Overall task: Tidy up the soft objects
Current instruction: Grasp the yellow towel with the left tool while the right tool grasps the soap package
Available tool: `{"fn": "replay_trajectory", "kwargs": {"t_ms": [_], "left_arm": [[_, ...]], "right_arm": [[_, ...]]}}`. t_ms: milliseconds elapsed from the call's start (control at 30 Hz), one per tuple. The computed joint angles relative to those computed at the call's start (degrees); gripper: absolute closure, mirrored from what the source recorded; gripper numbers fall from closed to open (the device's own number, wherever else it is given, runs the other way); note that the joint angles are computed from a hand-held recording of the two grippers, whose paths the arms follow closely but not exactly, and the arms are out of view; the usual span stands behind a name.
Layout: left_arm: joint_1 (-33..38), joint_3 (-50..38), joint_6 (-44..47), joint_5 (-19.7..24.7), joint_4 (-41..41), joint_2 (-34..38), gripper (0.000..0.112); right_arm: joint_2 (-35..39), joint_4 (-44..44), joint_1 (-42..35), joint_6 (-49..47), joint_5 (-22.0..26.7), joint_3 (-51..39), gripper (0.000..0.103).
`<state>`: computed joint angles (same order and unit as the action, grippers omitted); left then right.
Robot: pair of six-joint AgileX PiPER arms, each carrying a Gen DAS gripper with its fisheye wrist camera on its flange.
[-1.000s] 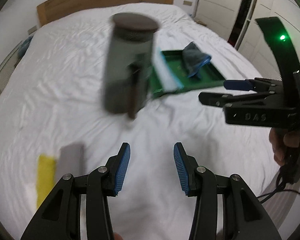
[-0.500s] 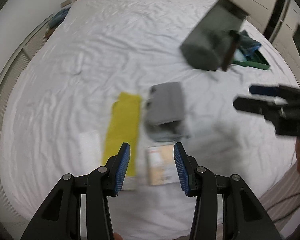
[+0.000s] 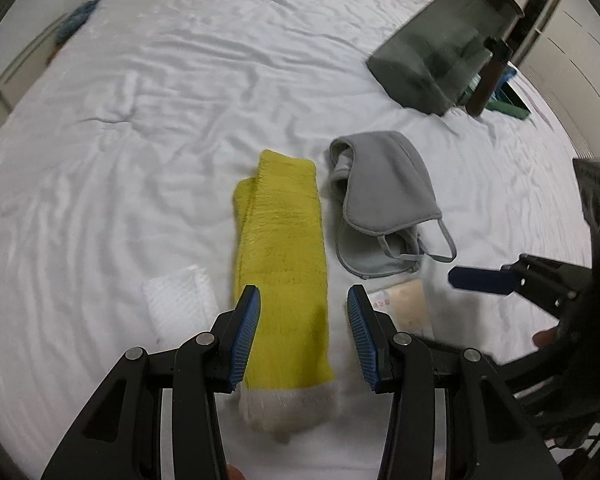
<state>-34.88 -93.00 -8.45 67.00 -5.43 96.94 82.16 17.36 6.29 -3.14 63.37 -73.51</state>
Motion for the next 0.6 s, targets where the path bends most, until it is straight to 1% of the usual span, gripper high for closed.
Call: {"fn": "replay_trajectory", "kwargs": {"t_ms": [133,167,200,367,433,467,600], "left_arm": [[2.99,-0.81,5.16,-0.01,-5.02,2.66,0.073],[3.32,-1.27,5.75,0.07,-5.24,3.51,0.073],[3.45,-1.60,6.29,-0.02,-5.19,4.15,0.073],[3.08,-4.68,8.04,0.53,-3.76,8.05,0.073],[2.90,-5.64,8.86,0.92,-3.16,9.13,0.073],[2.76,-6.11,9.14,1.22,-2.93,9.70,0.073],[2.41,-6.61,9.74,1.61,-2.67,10.80,0.073]], "right_arm": [[1.15,-1.80,2.16,3.14,-1.83,1.29,0.028],[2.00,-2.22,3.20,4.00,-3.30,1.80,0.029],[2.20,-2.65,3.46,4.35,-3.73,1.98,0.031],[3.33,-4.91,6.62,8.32,-7.28,3.81,0.035],[3.74,-5.66,7.64,9.68,-8.54,4.62,0.041],[4.90,-6.06,8.69,10.65,-9.57,4.43,0.041],[4.81,-7.05,9.84,12.84,-10.15,4.81,0.045]]}}
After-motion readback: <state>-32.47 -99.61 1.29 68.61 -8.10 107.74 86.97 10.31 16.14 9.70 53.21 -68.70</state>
